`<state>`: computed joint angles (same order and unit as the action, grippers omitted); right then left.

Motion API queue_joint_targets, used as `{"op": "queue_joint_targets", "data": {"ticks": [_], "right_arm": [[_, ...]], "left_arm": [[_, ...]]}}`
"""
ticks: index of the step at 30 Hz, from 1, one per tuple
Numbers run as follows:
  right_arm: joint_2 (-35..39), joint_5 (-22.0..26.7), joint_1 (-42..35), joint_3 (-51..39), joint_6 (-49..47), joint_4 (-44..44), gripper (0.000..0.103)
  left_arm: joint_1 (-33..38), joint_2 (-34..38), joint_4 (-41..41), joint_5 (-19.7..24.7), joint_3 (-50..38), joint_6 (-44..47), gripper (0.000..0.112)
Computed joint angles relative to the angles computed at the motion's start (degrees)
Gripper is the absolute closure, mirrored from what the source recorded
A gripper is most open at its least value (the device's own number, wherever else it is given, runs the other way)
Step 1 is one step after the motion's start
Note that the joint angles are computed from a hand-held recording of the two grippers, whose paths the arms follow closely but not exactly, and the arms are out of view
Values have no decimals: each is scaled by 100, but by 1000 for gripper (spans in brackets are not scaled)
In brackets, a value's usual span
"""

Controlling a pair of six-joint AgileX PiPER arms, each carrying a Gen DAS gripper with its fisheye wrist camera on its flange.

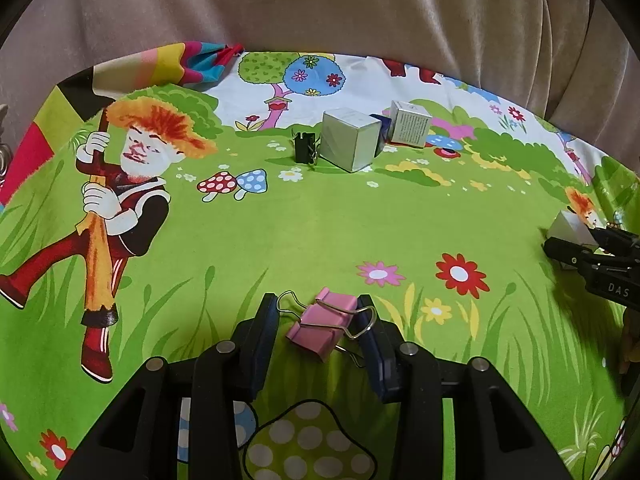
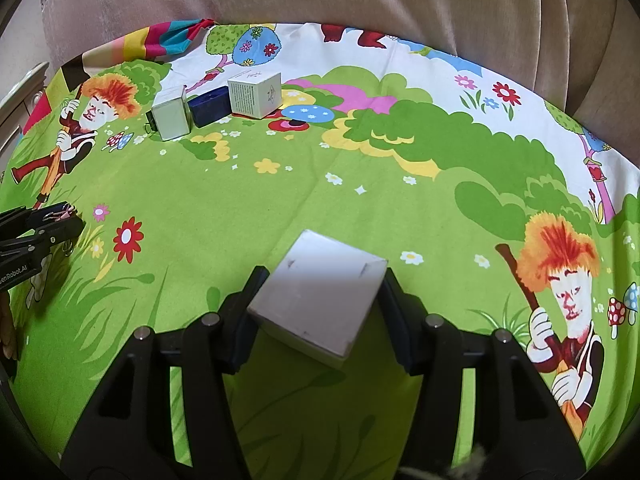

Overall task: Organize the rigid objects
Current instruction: 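Lift the pink clip and white cube with both grippers over the storage box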

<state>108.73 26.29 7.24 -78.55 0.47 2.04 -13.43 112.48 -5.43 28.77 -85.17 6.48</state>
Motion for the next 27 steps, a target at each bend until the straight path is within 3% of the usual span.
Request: {"op": "queue_joint_targets", "data": {"ticks": [4, 7, 12, 16, 20, 22, 27], "right_arm": [[-54, -83, 10, 79, 283, -245, 45], [-459, -764, 10, 643, 935, -760, 45], [-1509, -1510, 192, 1962, 3727, -2962, 45], [-2811, -1456, 575, 2997, 6018, -4906, 45], [-4154, -744, 1126, 3391, 7650, -6503, 45], [-4923, -38, 1672, 3401, 8086, -7126, 44], [-5900, 2527, 4039, 3142, 8492, -8453, 44]], "left_arm": [[15, 10, -6, 17, -30, -141, 72], [33, -173, -334, -109, 219, -327, 72], [-468, -1162, 329, -775, 1305, -1369, 72], [-950, -2094, 1147, -1069, 1807, -2238, 72], [-1631, -3146, 3375, -1260, 2087, -4330, 72], [-1982, -3676, 4521, -1238, 2172, -5336, 72], [-2940, -4625, 7370, -764, 2331, -7803, 72]]}}
